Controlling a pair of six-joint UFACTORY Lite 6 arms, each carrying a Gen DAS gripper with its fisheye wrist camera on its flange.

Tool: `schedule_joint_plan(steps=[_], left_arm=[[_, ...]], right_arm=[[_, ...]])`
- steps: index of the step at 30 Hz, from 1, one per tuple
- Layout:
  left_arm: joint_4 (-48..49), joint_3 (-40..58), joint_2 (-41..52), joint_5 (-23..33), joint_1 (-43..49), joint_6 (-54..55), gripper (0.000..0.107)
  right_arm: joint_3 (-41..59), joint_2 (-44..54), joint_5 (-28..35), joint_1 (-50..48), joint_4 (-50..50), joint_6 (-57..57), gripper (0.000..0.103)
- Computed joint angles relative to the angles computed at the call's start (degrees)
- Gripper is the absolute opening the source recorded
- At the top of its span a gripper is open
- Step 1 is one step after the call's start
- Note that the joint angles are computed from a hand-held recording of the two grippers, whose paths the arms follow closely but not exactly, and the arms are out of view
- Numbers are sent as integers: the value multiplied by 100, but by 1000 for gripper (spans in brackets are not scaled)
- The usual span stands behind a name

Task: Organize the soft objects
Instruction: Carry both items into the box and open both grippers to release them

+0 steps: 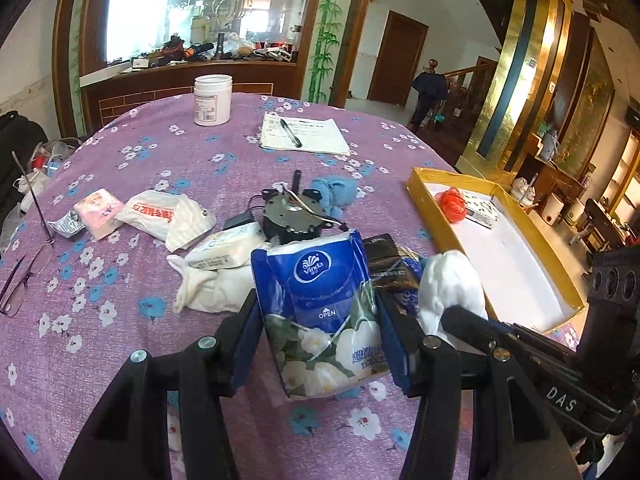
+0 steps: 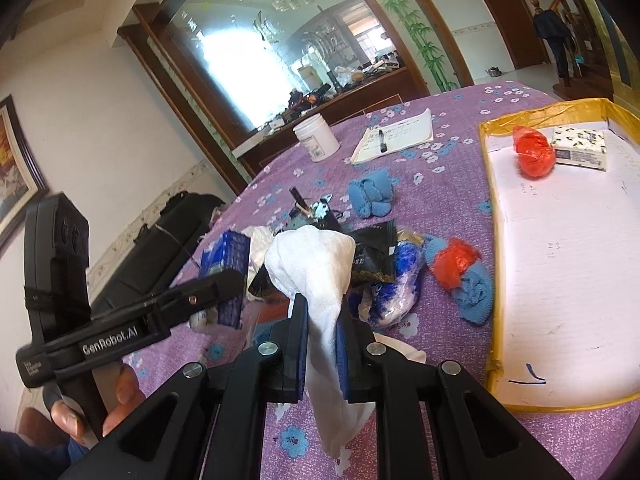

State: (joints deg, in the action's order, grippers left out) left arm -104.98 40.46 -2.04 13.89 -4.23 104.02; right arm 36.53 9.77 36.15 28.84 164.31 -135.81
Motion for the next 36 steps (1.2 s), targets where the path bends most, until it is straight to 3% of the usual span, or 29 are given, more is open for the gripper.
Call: schedule_joint_plan(steps=[5,10,21,29,34,36], left_arm=[[308,60,-142,-136,-321,-404,54],[730,259,-193,-439,-912,-949,54],[3873,1475,639,-690,-2159,-4409,54],[6633,3220,2136,-486,-2614,-7422,54],[8369,5084,3702,-189,-2894,-9245,54],[8634,5957,4375,189,-2926,-9602,54]], right_arm=[[-532,-633,171,-367,-391,485,13],[-1264,-2024,22,-1071,-902,1015,13],[-2080,-3588,-22,-3093,-2865,2774,15],[-1564,-3215,-75,-4441,-4065,3710,15],[-293,-1946,-397,-4710,-4712,4587,15],[325,-1407,-609,-4677,-5016,5085,15]])
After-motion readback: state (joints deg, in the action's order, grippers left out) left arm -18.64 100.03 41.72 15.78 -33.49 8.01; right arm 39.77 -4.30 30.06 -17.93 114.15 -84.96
